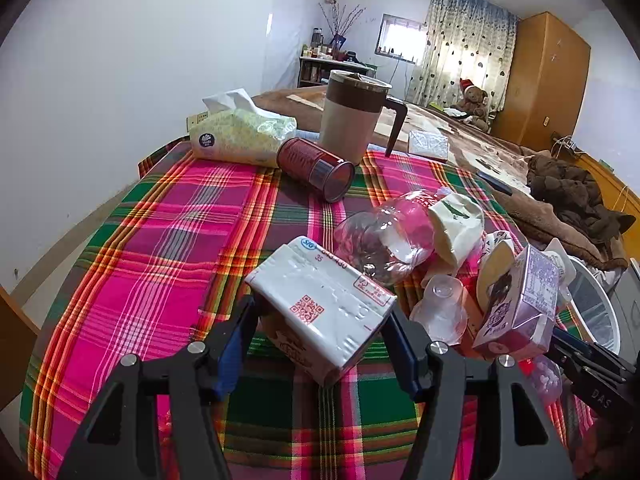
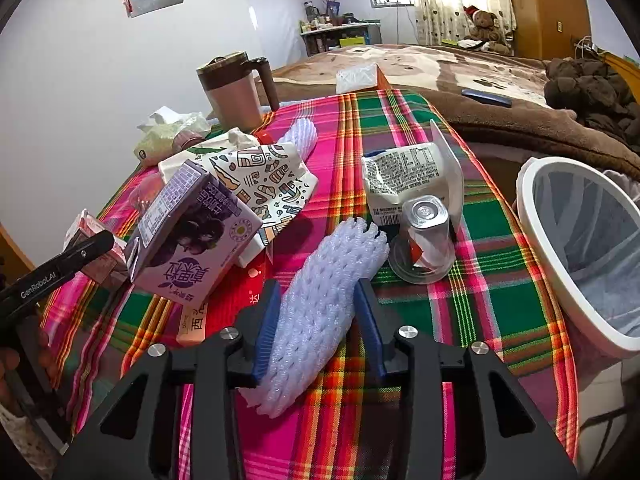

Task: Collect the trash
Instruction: 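Grasp the white mesh foam sleeve with the right gripper while the left gripper grasps the white carton, then carry the foam sleeve to the bin and release it with the right gripper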

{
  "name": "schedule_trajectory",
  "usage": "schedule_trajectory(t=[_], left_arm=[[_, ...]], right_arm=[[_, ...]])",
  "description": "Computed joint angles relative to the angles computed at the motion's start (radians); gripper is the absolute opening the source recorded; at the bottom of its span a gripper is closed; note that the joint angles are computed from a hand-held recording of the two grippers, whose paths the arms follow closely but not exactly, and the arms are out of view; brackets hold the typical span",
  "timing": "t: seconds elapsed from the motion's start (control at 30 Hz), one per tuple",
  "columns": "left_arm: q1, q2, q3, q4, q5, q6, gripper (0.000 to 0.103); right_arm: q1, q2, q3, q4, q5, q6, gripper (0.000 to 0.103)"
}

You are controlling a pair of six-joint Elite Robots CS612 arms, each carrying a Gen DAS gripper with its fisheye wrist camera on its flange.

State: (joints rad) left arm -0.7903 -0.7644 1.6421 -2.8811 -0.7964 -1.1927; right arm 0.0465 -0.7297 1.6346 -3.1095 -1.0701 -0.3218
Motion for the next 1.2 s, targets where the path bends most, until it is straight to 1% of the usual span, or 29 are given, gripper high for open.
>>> schedule_trajectory(t=[0.17,0.3,0.43,0.5,0.6,0.67,0.7,0.77,0.87,0.9,0.97,1.0,1.03,1.07,1.13,1.17,1.2], left_arm=[[-0.009,-0.001,-0.001,-0.014,0.014,0.022,0.064],[-0.019,-0.001,-0.007,-0.031,0.023,0.061,0.064],[-0.03,-0.009,-0.014,-0.035,0.033,0.075,0.064],[-0.036,-0.012,-0.02,-0.044,0.045,0.088,0.064],[-0.045,-0.012,-0.038,-0.053,0.076,0.129,0.064],[-0.047,-0.009,-0.053,-0.075,0.079,0.158,0.064],[-0.047,-0.007,-0.061,-0.081,0.079,0.168,0.064],[-0.048,0.002,-0.083,-0.095,0.079,0.205,0.064],[-0.044,0.017,-0.118,-0.095,0.059,0.246,0.064],[-0.043,0.021,-0.125,-0.085,0.053,0.241,0.064],[-0.045,0.026,-0.129,-0.092,0.053,0.241,0.064],[-0.045,0.026,-0.129,-0.081,0.052,0.233,0.064],[-0.046,0.027,-0.13,-0.072,0.052,0.226,0.064],[-0.046,0.027,-0.13,-0.063,0.049,0.219,0.064],[-0.047,0.025,-0.126,-0.055,0.05,0.2,0.064],[-0.048,0.024,-0.122,-0.059,0.052,0.199,0.064],[-0.049,0.023,-0.121,-0.054,0.053,0.193,0.064]], right_arm=[[-0.002,-0.002,0.006,-0.023,0.004,0.0,0.03],[-0.008,-0.008,0.014,-0.034,0.023,-0.003,0.026],[-0.02,-0.016,0.021,-0.049,0.064,0.001,0.022],[-0.03,-0.02,0.024,-0.056,0.1,0.005,0.02],[-0.039,-0.024,0.026,-0.088,0.122,0.012,0.019],[-0.045,-0.025,0.023,-0.091,0.138,0.019,0.018],[-0.049,-0.027,0.02,-0.089,0.146,0.02,0.001],[-0.059,-0.03,0.02,-0.09,0.165,0.026,0.001],[-0.067,-0.03,0.005,-0.031,0.185,-0.008,0.001],[-0.067,-0.027,0.001,-0.013,0.181,-0.014,0.001],[-0.076,-0.022,-0.009,0.046,0.219,-0.017,0.001],[-0.074,-0.015,-0.015,0.056,0.209,0.007,0.001],[-0.072,-0.016,-0.013,0.061,0.199,0.007,0.001],[-0.067,-0.014,-0.017,0.075,0.191,-0.01,0.002],[-0.052,-0.007,-0.033,0.116,0.161,-0.02,0.018],[-0.049,-0.006,-0.037,0.133,0.168,-0.022,0.037],[-0.047,-0.004,-0.041,0.152,0.182,-0.031,0.058]])
